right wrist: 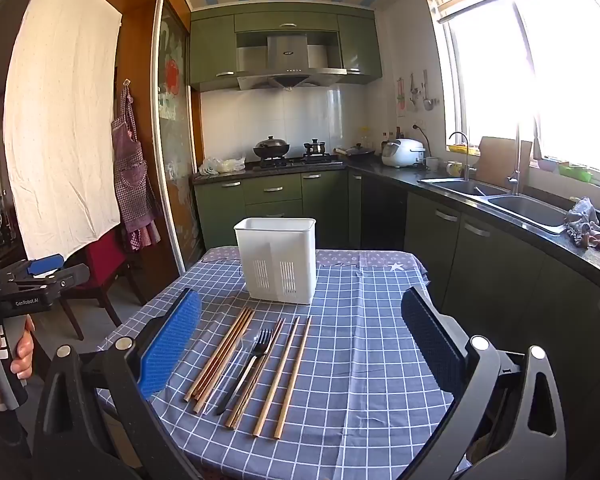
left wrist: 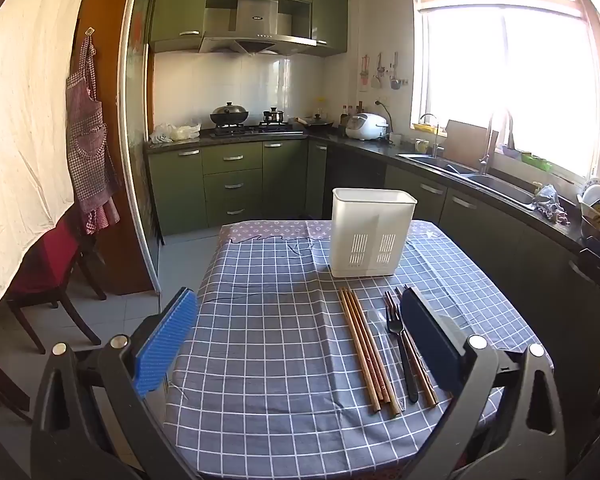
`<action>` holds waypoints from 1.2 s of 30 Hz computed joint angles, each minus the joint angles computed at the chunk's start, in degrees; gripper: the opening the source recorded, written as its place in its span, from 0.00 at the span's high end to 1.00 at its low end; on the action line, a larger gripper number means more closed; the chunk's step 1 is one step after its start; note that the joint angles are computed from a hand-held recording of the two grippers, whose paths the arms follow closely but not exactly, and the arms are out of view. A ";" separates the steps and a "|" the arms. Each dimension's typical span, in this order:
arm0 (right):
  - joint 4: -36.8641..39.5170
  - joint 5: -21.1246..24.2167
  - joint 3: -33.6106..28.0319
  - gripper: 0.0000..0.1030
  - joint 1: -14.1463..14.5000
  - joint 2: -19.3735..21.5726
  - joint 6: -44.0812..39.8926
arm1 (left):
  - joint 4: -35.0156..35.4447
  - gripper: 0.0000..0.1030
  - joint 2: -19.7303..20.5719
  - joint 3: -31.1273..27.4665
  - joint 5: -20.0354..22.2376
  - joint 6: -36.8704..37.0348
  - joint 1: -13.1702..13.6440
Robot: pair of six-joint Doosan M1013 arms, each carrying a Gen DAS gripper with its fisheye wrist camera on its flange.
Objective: Organize utensils
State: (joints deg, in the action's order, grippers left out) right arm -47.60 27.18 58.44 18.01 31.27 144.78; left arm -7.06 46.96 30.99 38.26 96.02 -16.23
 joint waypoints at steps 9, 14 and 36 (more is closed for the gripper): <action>-0.63 0.09 0.07 0.04 0.11 0.09 0.54 | -0.06 0.06 -0.76 1.35 -0.16 0.07 0.16; -0.37 0.07 0.20 0.04 0.15 0.11 0.42 | 0.41 0.06 0.31 -0.14 1.06 -0.16 0.04; 2.57 -0.35 -0.64 0.04 -0.37 1.05 -1.79 | 0.76 0.06 0.78 -1.06 2.51 -0.45 -0.03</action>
